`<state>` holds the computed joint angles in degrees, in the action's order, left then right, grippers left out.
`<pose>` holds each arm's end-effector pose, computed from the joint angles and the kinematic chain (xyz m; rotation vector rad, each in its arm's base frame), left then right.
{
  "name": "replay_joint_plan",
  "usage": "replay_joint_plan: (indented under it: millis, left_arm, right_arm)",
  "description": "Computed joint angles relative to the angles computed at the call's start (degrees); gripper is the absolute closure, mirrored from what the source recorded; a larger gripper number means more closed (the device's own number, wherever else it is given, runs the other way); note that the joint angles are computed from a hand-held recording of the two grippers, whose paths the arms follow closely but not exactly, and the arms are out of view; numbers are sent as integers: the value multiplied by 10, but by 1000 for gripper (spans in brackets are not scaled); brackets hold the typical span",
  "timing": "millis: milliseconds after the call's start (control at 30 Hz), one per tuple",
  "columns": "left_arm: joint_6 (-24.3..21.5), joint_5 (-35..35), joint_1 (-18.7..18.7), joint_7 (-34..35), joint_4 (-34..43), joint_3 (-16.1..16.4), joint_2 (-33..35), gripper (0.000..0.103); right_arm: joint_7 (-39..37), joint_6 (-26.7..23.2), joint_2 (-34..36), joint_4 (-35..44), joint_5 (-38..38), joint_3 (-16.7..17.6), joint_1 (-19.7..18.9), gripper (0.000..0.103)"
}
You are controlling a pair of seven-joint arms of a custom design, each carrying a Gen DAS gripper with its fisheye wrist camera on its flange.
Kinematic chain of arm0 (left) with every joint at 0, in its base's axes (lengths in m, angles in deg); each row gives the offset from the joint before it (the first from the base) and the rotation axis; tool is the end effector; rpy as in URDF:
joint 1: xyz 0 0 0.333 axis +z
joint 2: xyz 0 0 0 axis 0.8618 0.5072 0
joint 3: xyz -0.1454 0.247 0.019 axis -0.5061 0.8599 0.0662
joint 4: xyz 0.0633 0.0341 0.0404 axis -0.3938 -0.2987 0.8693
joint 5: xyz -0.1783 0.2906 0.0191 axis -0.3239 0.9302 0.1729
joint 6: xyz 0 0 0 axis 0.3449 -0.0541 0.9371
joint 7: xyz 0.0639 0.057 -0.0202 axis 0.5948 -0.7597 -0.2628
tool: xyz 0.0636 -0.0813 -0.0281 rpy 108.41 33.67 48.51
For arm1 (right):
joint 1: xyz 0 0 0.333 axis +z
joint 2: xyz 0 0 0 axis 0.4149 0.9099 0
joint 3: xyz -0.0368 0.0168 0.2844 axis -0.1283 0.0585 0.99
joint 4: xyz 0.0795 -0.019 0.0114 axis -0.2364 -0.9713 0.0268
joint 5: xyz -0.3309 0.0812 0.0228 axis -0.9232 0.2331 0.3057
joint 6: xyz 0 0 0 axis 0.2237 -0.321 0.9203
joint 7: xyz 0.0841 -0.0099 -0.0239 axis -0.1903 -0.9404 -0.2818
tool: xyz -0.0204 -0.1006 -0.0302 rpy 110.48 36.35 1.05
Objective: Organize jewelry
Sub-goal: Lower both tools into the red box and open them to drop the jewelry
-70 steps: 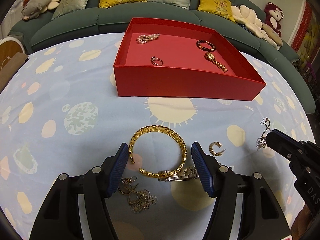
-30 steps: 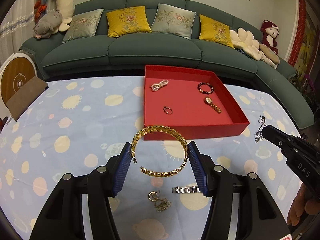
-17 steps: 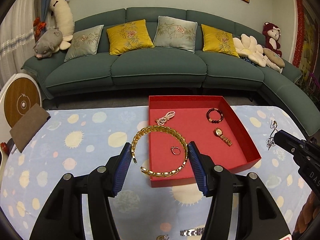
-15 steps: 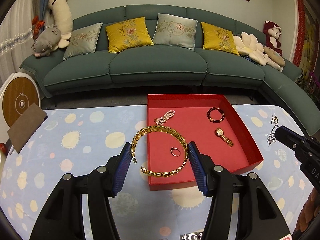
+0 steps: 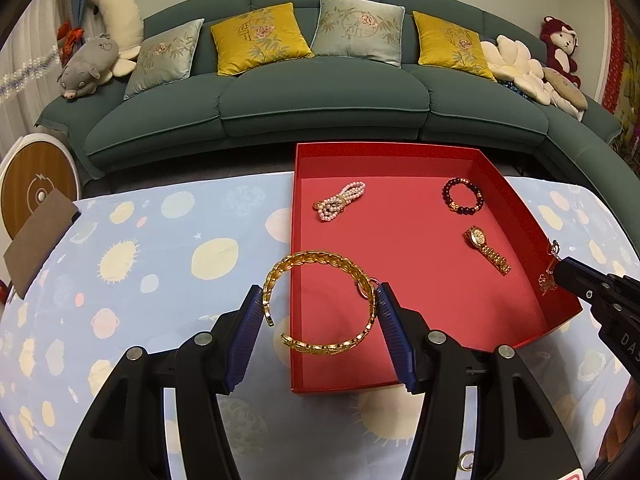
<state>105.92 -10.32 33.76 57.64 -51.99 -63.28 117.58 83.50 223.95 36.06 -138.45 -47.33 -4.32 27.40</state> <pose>0.6193 -0.2999 0.5374 -1.9377 1.5501 -0.5827 0.6780 0.0925 0.5329 -1.9504 1.3410 -0.3593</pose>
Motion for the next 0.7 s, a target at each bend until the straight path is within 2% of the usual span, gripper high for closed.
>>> replay_joint_plan:
  millis: [433, 700]
  left_arm:
    - [3, -6, 5, 6, -5, -2, -2, 47]
    - [10, -5, 4, 9, -4, 2, 3, 46]
  right_arm:
    - [16, -3, 12, 10, -19, -3, 6, 99]
    - [20, 5, 9, 3, -21, -3, 6, 93]
